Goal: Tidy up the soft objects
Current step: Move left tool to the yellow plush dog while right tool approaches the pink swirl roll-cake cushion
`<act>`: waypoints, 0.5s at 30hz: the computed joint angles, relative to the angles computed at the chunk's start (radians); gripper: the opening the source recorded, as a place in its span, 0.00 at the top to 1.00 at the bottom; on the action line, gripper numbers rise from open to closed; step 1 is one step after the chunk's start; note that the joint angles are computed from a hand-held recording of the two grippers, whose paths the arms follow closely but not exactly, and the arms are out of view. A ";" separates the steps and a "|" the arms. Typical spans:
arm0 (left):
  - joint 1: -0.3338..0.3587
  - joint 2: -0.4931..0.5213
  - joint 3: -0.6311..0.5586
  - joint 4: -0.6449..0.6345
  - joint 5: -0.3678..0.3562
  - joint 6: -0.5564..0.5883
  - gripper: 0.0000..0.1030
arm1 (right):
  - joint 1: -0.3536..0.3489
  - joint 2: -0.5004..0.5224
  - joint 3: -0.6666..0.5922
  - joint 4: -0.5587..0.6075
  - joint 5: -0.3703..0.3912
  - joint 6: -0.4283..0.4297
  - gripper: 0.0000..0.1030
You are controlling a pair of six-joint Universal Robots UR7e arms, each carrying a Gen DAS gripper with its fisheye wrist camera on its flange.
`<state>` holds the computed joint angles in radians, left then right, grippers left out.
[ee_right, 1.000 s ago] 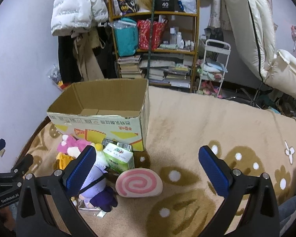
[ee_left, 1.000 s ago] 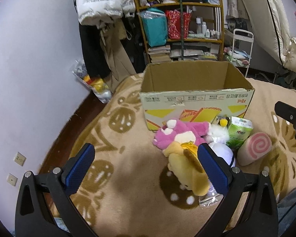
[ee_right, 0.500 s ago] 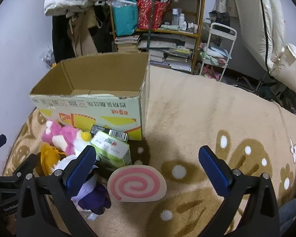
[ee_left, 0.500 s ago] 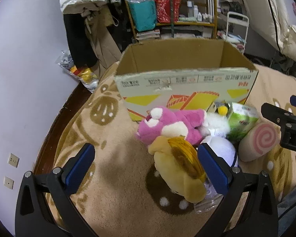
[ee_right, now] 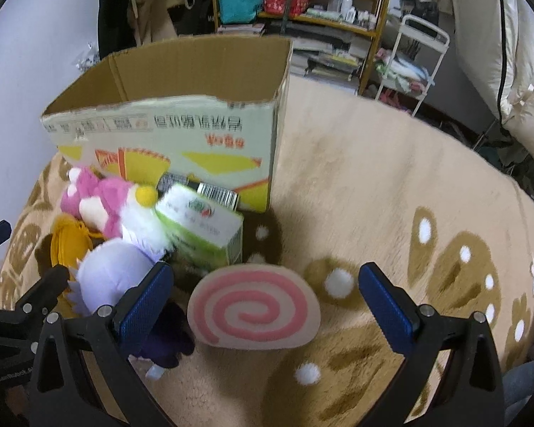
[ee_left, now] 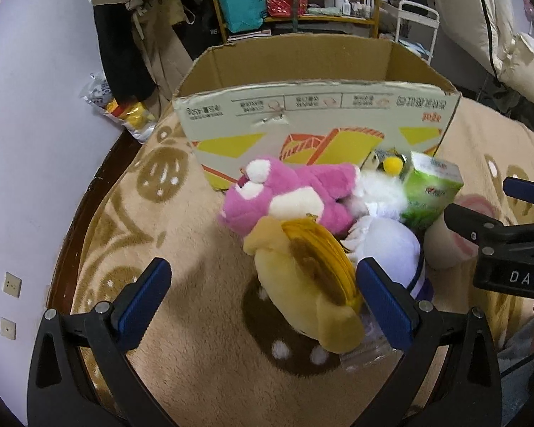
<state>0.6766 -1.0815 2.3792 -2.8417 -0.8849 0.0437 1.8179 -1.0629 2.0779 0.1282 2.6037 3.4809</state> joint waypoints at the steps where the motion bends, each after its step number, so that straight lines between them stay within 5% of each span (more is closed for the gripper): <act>1: -0.001 0.002 0.001 -0.002 0.002 0.001 0.01 | -0.004 0.002 0.000 0.008 -0.006 0.007 0.00; 15: 0.003 -0.028 -0.007 0.062 0.008 -0.047 0.01 | -0.032 0.004 0.020 0.025 -0.047 0.048 0.02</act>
